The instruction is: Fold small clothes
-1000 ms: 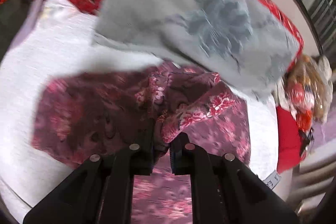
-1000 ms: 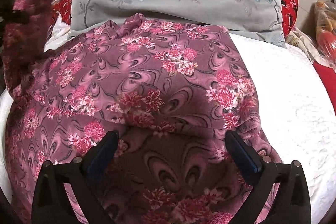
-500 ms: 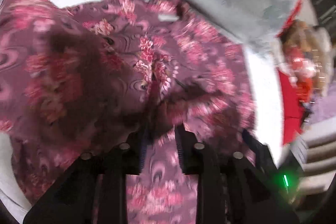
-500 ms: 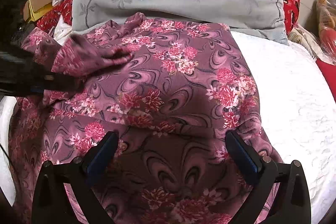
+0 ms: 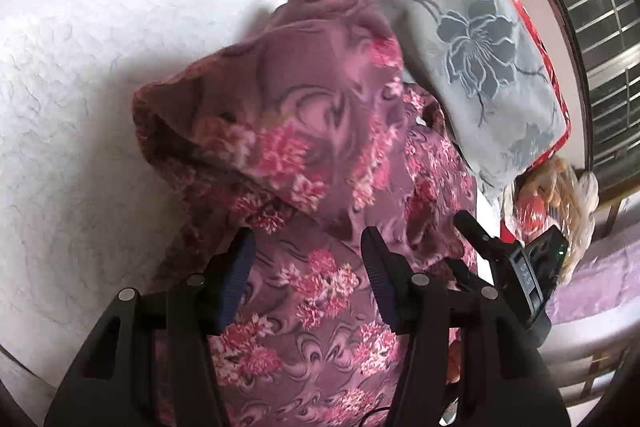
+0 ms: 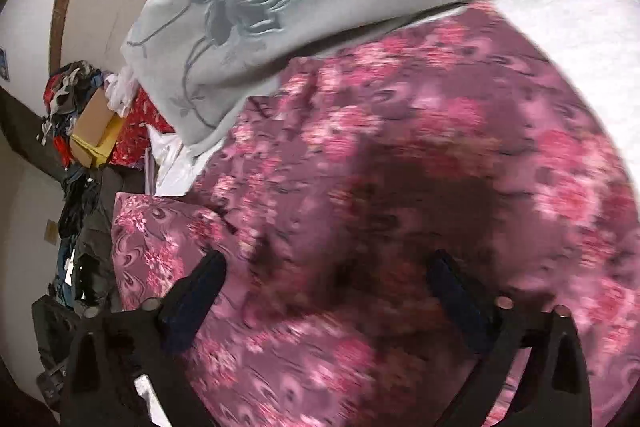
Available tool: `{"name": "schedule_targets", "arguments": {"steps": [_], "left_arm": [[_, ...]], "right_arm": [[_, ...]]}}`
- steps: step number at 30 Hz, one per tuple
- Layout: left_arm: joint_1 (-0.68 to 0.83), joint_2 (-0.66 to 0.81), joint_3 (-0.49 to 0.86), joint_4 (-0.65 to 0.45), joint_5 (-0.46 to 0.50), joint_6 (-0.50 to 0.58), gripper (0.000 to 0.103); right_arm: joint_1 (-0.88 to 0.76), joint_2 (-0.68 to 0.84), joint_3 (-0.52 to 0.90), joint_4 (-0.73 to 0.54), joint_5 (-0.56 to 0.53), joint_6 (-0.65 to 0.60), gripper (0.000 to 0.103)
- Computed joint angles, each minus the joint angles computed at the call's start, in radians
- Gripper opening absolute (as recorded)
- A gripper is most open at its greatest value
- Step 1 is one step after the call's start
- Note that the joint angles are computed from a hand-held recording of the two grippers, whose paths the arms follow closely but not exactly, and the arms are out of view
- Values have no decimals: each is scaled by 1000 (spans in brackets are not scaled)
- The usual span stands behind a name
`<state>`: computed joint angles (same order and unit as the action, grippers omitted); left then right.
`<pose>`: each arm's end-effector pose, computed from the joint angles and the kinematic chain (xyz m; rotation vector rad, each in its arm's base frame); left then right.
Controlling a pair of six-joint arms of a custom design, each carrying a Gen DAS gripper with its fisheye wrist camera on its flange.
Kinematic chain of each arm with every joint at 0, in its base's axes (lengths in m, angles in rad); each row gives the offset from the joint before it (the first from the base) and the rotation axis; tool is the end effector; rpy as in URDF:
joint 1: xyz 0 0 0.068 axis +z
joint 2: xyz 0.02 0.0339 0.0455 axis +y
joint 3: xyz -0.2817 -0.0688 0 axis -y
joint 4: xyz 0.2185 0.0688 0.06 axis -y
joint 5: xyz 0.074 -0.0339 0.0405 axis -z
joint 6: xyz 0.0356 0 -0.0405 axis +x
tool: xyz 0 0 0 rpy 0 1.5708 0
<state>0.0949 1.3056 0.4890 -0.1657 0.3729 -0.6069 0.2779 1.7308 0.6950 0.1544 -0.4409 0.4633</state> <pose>0.1993 0.0059 0.1781 -0.7502 2.4795 -0.6704 0.2799 0.0957 0.1523 0.0314 2.5309 0.8551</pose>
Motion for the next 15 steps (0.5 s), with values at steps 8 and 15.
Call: {"name": "schedule_targets", "arguments": {"steps": [8, 15], "left_arm": [[43, 22, -43, 78, 43, -6, 53], [44, 25, -93, 127, 87, -48, 53]], "right_arm": [[-88, -145, 52, -100, -23, -172, 2], [-331, -37, 124, -238, 68, -272, 2]]}}
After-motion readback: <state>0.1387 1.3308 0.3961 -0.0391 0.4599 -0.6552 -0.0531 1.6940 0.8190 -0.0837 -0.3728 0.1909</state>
